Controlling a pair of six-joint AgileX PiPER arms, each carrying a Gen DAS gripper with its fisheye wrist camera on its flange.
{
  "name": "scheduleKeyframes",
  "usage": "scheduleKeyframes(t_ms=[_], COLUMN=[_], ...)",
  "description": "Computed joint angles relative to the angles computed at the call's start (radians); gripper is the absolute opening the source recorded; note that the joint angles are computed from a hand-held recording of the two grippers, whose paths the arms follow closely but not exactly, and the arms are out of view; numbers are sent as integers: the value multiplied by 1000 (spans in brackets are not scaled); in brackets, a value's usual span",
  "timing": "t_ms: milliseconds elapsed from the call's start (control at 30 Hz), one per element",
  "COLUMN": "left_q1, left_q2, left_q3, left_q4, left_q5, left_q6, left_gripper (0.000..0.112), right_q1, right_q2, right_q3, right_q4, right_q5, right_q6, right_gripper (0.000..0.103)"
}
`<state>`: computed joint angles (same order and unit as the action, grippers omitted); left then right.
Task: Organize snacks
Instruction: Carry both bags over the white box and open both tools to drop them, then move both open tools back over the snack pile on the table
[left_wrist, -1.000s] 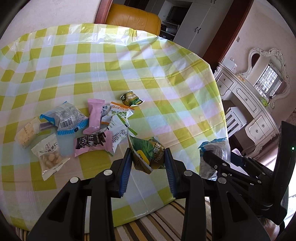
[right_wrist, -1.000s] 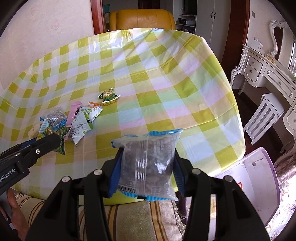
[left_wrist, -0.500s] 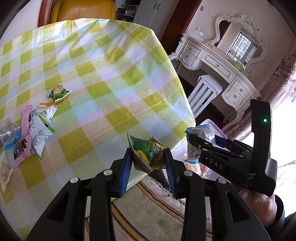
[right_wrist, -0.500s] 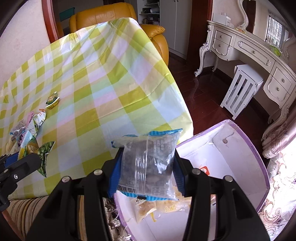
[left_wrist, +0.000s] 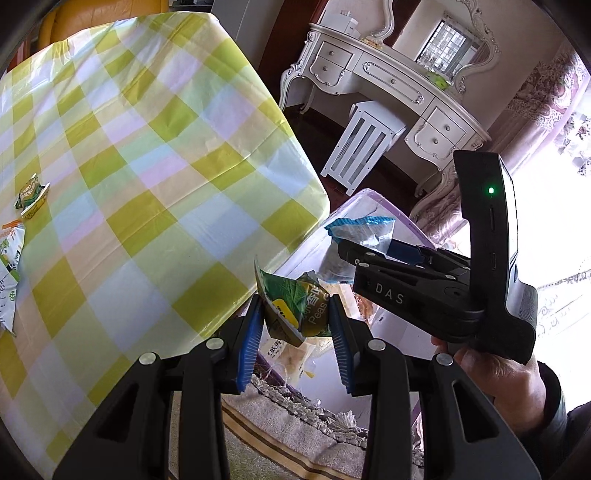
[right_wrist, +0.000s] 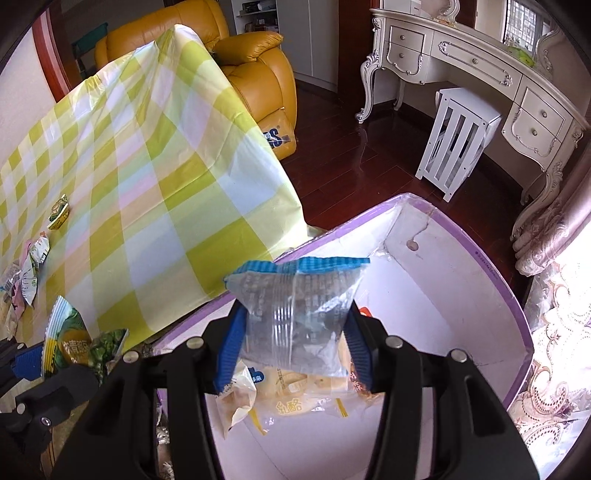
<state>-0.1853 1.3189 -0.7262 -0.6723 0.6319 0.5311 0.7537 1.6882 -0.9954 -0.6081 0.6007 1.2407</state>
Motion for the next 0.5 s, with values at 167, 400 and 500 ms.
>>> scheduleKeyframes(t_ms=[167,400,500], left_q1=[-2,33,35], left_q2=[9,-5,-17], left_q3=[3,14,17], left_q4=[-17,-36,-21], left_q5=[-5,-4,-14], left_q6=[9,29,12], left_gripper=[49,49,53], right_q1=[1,7,17], right_q2=[-14,-23,-30], right_q3=[3,2,0], right_q4=[-34,-42,-55], right_q5=[7,4,7], right_q6=[35,44,52], right_gripper=[64,68,73])
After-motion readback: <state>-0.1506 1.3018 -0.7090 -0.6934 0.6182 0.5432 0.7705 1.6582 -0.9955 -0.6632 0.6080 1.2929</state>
